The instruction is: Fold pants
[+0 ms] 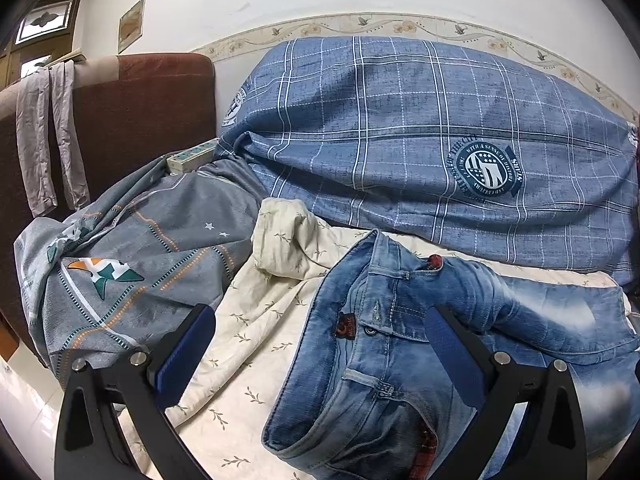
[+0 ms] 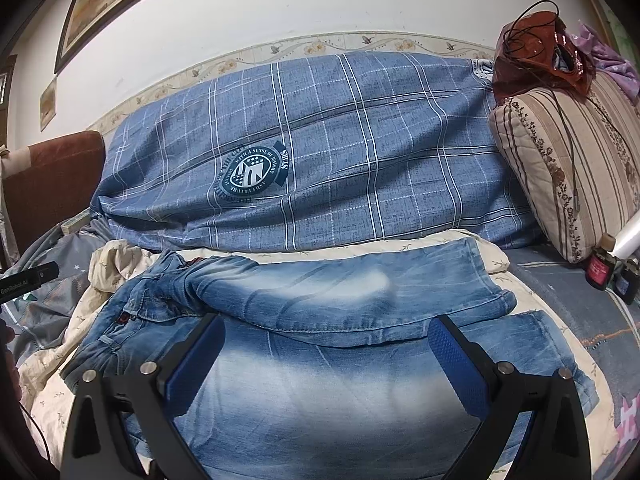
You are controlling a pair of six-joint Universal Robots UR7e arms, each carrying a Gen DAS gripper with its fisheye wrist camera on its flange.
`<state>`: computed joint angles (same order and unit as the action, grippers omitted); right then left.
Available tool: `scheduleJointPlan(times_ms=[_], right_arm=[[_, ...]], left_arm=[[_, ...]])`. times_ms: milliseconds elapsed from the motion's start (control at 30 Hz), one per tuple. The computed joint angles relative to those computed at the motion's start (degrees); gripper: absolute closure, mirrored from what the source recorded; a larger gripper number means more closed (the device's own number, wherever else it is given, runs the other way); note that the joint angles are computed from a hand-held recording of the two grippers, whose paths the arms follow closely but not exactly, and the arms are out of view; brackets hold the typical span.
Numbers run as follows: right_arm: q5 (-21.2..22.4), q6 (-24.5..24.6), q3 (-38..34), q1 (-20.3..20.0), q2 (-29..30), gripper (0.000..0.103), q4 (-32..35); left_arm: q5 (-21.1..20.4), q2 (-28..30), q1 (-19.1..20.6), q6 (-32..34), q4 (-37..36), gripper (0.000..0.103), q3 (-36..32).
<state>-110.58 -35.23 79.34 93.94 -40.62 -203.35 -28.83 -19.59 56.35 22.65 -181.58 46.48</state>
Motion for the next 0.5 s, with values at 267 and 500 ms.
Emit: scheduleJointPlan(times_ms=[267, 500], right_arm=[[-0.3, 0.0, -0.6, -0.2, 0.0, 0.001, 0.5], [-1.6, -0.5, -7.9, -2.2, 0.7, 0.001, 4.2]], left_arm=[[0.2, 0.6, 0.1, 0.3, 0.3, 0.0, -0.9], [-0.5, 1.9, 1.8, -8.9, 18.4, 0.0, -4.8]])
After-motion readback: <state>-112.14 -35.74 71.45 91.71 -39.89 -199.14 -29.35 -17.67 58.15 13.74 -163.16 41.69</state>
